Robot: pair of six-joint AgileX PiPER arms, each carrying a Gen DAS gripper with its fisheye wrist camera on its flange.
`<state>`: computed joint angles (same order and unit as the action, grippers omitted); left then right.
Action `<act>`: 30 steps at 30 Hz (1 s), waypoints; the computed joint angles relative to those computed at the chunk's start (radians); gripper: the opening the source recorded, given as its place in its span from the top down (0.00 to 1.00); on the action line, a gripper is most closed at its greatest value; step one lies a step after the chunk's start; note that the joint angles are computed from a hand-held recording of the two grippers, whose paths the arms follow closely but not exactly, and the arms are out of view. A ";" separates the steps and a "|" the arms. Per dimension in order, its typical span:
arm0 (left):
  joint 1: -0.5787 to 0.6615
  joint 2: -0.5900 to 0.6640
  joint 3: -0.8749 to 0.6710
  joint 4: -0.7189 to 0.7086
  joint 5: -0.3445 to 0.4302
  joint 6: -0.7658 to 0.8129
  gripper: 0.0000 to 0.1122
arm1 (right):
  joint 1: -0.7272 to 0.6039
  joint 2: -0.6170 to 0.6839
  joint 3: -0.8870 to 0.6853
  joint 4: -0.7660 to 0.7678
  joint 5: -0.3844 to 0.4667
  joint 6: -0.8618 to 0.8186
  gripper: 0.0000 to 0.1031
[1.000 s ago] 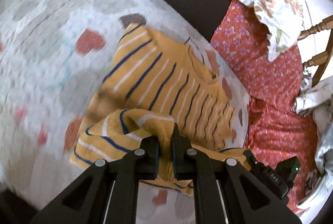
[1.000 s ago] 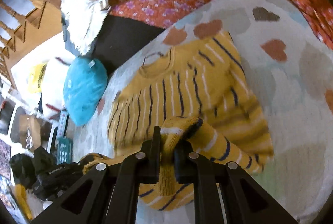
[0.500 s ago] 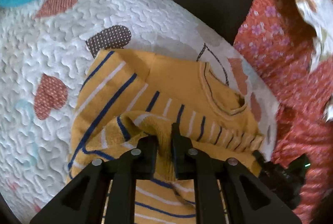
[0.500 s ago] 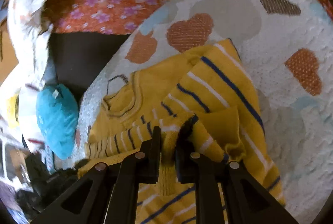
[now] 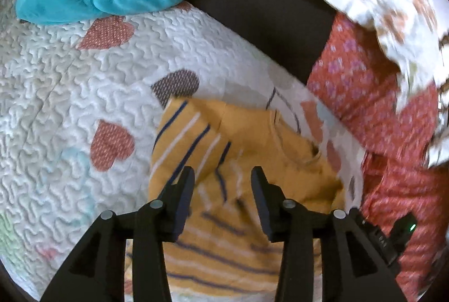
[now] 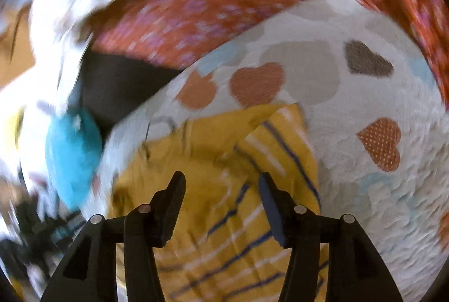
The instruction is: Fold small clothes
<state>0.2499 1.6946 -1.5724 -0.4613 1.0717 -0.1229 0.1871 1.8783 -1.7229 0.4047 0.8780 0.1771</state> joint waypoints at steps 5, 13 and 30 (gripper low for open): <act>-0.146 -0.113 0.199 0.264 -0.167 -0.020 0.64 | 0.124 -0.010 0.020 -0.166 0.007 -0.003 0.44; -0.284 0.022 0.107 0.580 -0.206 -0.072 0.57 | 0.261 0.138 -0.125 -0.445 0.040 0.076 0.44; -0.130 0.290 -0.217 0.407 -0.003 -0.113 1.00 | 0.159 0.457 -0.681 -0.403 0.270 0.173 0.96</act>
